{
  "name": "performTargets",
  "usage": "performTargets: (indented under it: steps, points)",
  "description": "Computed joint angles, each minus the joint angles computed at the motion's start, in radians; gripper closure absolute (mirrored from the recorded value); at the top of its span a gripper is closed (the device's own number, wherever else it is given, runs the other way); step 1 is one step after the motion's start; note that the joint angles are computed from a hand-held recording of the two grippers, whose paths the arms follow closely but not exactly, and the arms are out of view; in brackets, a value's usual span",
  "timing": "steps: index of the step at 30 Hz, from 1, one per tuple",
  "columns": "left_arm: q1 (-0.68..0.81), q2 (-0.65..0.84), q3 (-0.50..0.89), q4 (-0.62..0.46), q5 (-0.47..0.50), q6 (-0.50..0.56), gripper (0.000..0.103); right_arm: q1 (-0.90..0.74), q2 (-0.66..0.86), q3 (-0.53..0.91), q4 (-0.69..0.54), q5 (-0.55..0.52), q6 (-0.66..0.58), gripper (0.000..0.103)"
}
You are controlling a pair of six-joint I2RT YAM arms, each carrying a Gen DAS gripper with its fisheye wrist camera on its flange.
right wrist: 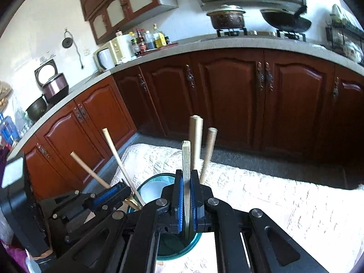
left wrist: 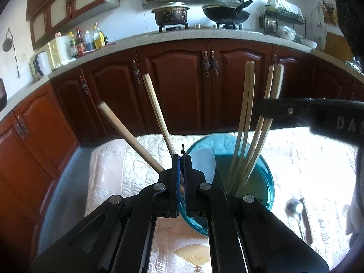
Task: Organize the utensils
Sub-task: 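Lower the gold fork and chopstick into the holder and open both tools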
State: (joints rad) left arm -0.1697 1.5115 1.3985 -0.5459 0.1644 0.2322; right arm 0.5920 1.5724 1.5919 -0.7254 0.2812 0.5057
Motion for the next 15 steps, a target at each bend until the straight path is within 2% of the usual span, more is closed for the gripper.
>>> performTargets:
  steps: [1, 3, 4, 13, 15]
  points:
    - [0.000, 0.002, 0.002, -0.006, 0.002, -0.002, 0.102, -0.005, 0.002, 0.007, -0.004, -0.009, 0.005, 0.096]
    - [0.001, 0.005, 0.006, -0.019, 0.005, -0.002, 0.102, -0.013, -0.014, -0.002, -0.010, -0.021, 0.018, 0.077]
    - [0.001, 0.006, 0.007, -0.023, 0.005, -0.002, 0.102, -0.013, -0.025, -0.010, -0.009, -0.017, 0.023, 0.074]
    - [0.008, 0.021, 0.040, -0.073, 0.016, 0.005, 0.100, 0.008, -0.062, -0.028, -0.033, -0.009, 0.054, 0.073]
    - [0.011, 0.016, 0.037, -0.075, 0.018, 0.007, 0.096, 0.017, -0.075, -0.036, -0.034, -0.001, 0.061, 0.071]
